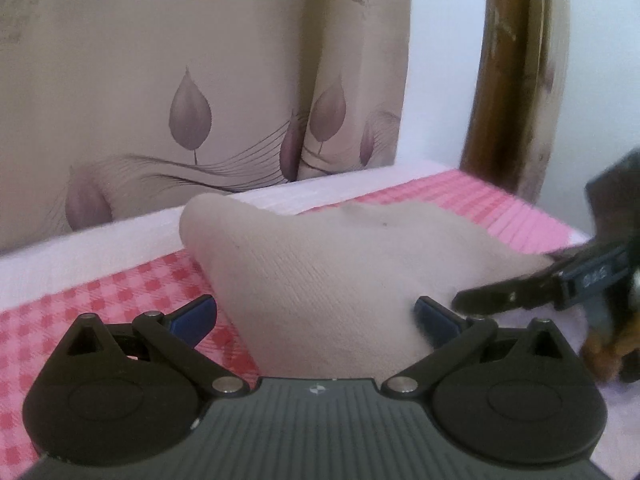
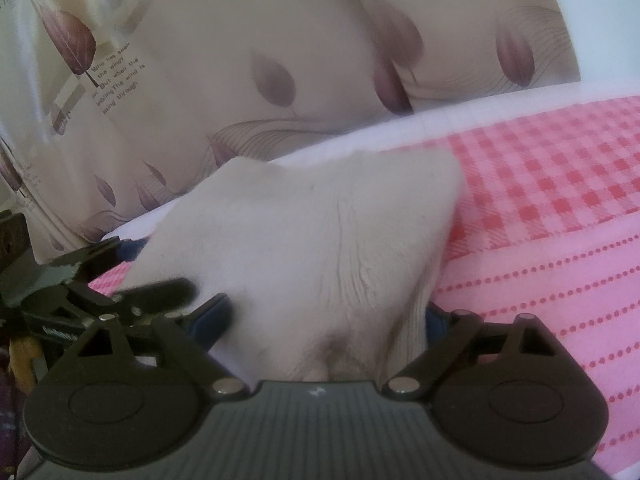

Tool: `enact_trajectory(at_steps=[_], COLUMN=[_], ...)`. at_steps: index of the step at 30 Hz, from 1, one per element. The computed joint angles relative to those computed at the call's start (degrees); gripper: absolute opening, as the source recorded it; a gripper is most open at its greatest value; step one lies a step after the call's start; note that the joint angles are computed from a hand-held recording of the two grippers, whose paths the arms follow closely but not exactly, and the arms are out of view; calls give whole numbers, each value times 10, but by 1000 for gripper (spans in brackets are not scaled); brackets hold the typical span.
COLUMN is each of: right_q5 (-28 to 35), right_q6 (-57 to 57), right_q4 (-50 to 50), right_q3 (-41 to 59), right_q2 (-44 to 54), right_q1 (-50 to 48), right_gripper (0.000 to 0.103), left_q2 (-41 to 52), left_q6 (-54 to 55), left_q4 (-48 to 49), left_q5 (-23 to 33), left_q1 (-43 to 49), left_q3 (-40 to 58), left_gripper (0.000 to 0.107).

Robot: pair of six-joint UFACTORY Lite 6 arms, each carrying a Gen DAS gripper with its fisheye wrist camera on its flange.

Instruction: Fold small clothes

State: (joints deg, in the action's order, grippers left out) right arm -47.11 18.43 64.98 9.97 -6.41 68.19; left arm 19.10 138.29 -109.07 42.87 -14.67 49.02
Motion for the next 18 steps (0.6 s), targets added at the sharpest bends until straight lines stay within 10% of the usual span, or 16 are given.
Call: enact_trajectory(at_steps=[8,13,15,18], right_q5=[-18,-31,-14,2], right_q6=[92,178,166,175], right_q4=[-77,-182,-216,-265], right_q3=[-47,-73,-52,-20], right_q2=[-32,-43,-28,3], right_q1=[-20,-77,-112,-144], right_gripper=[94,94,92,58], left_q2=[172,206,178,141], left_q6=[-323,-350,-310,-258], left_q4=[258,239,193,121], left_q5=[99,112,70,48], left_q1=[49,27,6,0], left_q3=[209,239,203,144], left_gripper=[103,99,80,67])
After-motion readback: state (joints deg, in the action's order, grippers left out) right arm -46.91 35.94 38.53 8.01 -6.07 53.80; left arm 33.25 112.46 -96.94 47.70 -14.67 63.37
